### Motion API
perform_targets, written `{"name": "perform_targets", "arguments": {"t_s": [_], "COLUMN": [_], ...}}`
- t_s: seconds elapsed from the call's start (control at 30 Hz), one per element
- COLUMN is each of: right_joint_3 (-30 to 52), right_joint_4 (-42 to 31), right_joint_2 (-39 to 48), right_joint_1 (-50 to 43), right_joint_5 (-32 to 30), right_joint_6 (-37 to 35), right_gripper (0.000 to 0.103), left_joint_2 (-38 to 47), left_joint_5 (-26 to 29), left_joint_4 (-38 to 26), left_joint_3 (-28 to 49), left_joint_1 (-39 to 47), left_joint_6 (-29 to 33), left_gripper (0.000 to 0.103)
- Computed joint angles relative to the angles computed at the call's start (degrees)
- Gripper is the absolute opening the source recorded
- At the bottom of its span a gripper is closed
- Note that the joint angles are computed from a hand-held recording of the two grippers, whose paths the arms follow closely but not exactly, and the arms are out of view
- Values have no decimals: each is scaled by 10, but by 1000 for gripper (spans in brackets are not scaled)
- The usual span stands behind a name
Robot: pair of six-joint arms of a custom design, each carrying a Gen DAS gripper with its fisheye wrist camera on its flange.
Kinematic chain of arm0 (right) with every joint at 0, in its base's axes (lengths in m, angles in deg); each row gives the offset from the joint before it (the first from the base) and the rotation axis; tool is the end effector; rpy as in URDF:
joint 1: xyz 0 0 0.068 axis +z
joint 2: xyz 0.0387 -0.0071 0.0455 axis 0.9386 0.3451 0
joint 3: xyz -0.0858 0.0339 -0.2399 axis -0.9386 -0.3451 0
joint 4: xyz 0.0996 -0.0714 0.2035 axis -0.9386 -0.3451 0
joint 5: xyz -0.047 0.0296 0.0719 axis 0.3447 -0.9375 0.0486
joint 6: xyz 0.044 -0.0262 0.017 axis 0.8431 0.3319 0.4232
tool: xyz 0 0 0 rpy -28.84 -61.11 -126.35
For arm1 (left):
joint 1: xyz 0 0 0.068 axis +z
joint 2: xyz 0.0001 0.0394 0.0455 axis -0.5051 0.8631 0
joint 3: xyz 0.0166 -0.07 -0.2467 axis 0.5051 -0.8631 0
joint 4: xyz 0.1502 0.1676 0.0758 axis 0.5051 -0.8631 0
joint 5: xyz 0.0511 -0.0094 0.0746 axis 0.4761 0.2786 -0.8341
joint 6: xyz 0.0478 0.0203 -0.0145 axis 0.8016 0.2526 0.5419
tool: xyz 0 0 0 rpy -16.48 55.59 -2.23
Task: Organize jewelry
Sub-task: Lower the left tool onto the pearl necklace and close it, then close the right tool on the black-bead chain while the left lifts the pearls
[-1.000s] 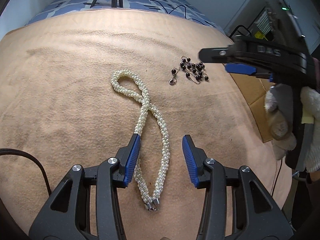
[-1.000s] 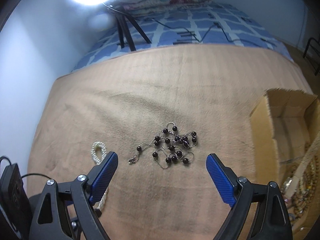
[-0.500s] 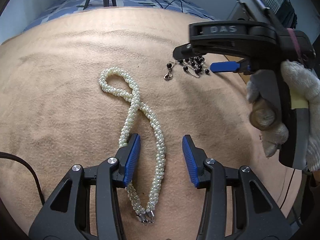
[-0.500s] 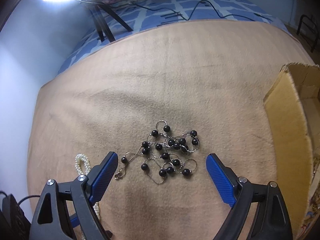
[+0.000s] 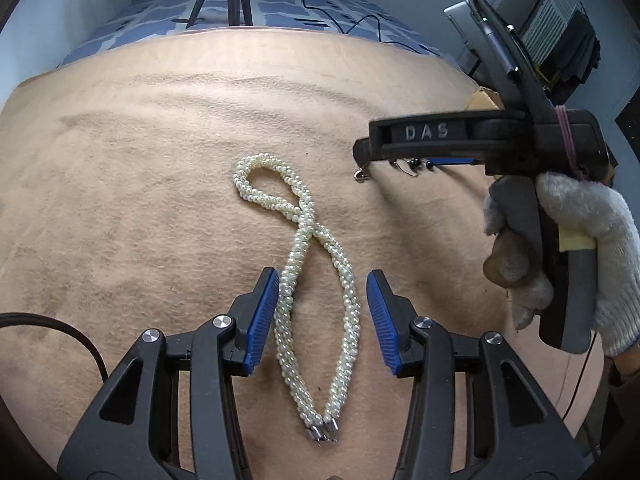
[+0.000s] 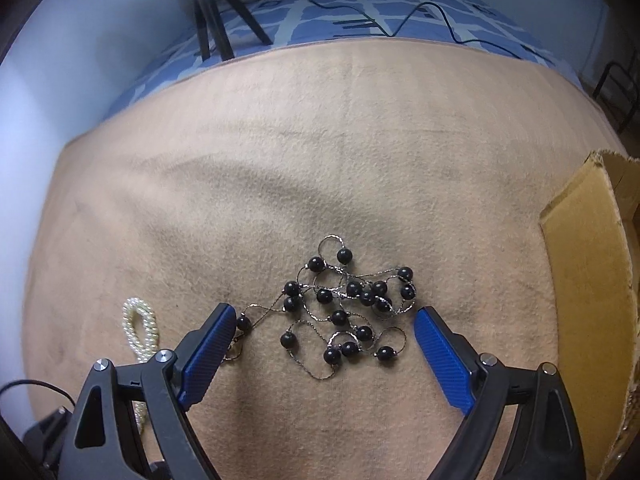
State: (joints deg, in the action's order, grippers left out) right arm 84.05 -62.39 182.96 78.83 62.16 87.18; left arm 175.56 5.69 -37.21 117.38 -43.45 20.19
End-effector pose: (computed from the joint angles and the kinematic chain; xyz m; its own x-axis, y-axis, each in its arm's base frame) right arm 0.3149 0.0517 0.1163 -0.9326 0.1164 -0.3417 0.0723 0.9876 0.1393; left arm 0.2414 -0.0665 0.1236 -0.8456 0.2340 -0.4799 0.3795 0.8956 -0.2320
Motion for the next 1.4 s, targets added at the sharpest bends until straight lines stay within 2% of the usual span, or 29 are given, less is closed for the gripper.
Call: {"name": "perform_targets", "arguments": {"t_s": [0.1, 0.27, 0.3, 0.4, 0.43, 0.57, 0.63, 0.73, 0.77, 0.83, 1.07, 1.4], "right_joint_3": [9, 11, 10, 9, 9, 6, 1, -11, -17, -28, -71, -133], "right_joint_4": [-11, -19, -21, -29, -31, -35, -33, -25, -21, -18, -4, -36], "right_joint_2": [6, 2, -2, -9, -11, -18, -22, -32, -38, -48, -92, -226], "right_joint_1": [16, 13, 10, 2, -2, -16, -23, -35, -38, -43, -54, -69], "right_joint_5": [30, 34, 33, 33, 32, 25, 15, -3, -8, -17, -44, -99], "right_joint_6": [-12, -27, -30, -33, -35, -43, -43, -45, -46, -46, -49, -53], "right_gripper": [87, 75, 72, 57, 50, 28, 21, 17, 6, 5, 5, 5], "left_joint_2": [25, 52, 56, 70, 76, 88, 80, 58, 49, 36, -27, -138], "left_joint_5": [-16, -61, -65, -74, -71, -48, -27, 22, 34, 62, 105, 198], "left_joint_4": [8, 26, 30, 50, 54, 66, 69, 58, 54, 47, 13, -75], "left_joint_3": [9, 22, 24, 28, 31, 36, 27, 10, 5, -4, -32, -59], "left_joint_1": [-15, -48, -50, -49, -46, -31, -17, 16, 23, 41, 71, 137], "left_joint_6": [-5, -13, -15, -20, -21, -26, -24, -21, -23, -27, -19, -26], "left_gripper": [47, 47, 44, 22, 15, 13, 12, 11, 11, 11, 11, 11]}}
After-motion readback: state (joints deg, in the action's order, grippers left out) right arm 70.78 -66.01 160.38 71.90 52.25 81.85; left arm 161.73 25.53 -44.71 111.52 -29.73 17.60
